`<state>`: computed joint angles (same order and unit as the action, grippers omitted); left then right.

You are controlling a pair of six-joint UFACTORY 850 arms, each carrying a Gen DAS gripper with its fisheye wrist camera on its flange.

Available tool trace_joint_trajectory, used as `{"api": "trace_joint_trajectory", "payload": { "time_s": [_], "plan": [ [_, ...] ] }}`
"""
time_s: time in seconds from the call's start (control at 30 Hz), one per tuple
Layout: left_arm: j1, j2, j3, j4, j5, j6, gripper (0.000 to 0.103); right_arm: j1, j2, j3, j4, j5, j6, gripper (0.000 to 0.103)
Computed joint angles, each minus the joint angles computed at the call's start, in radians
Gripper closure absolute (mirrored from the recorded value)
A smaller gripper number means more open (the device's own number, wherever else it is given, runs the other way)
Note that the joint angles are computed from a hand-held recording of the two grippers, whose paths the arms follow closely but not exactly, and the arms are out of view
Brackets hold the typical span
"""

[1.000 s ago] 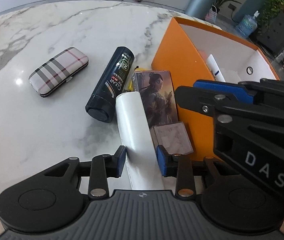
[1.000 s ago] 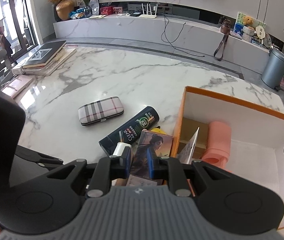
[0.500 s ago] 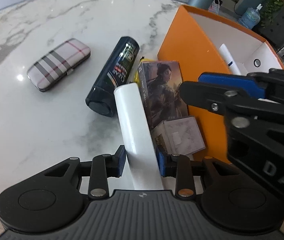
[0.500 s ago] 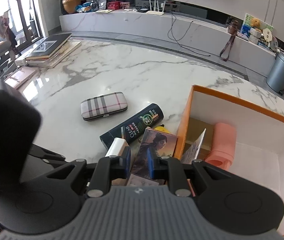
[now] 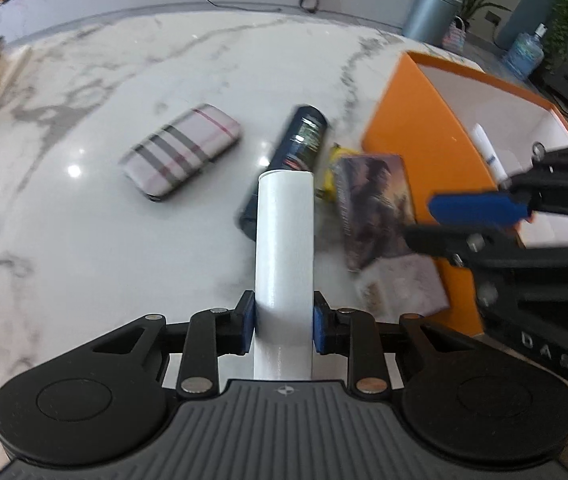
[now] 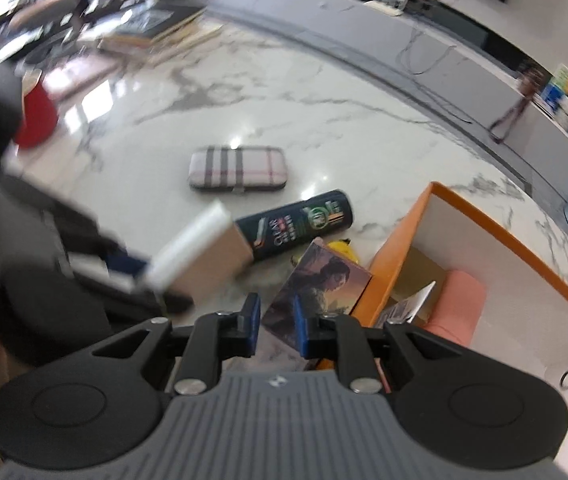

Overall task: Organize rigid objects
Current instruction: 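Grasp white roll with left tool while right tool grasps clear plastic cube, then carry white roll with left tool while right tool carries clear cube over box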

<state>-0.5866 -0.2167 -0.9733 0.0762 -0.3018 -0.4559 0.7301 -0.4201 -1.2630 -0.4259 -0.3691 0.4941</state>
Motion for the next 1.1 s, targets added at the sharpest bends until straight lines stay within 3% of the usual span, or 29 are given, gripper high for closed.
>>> {"api": "trace_joint_trajectory", "payload": {
  "time_s": [0.2,0.33,0.47,0.57,0.73,0.83,1.1],
  "plan": [
    [0.005,0.001,0.016,0.024,0.036,-0.043,0.072,0.003,-0.051,-0.062,0.158,-0.087,-0.361,0.086],
    [0.009,0.006,0.028,-0.006,0.05,-0.017,0.072,0.008,-0.094,-0.117,0.183,-0.173,-0.515,0.074],
    [0.016,0.017,0.04,-0.235,0.05,0.233,0.072,0.007,-0.133,-0.17,0.237,-0.264,-0.704,0.071],
    [0.017,0.016,0.04,-0.282,0.043,0.285,0.072,0.003,-0.157,-0.21,0.265,-0.311,-0.785,0.069],
    [0.029,0.018,0.046,-0.421,0.038,0.424,0.072,-0.007,-0.192,-0.274,0.345,-0.419,-0.949,0.05],
    [0.037,0.019,0.052,-0.572,0.035,0.583,0.072,0.002,-0.205,-0.284,0.31,-0.442,-0.957,0.05],
    [0.033,-0.015,0.022,-0.511,-0.004,0.545,0.072,0.0,-0.259,-0.325,0.283,-0.472,-0.955,0.046]
  ]
}}
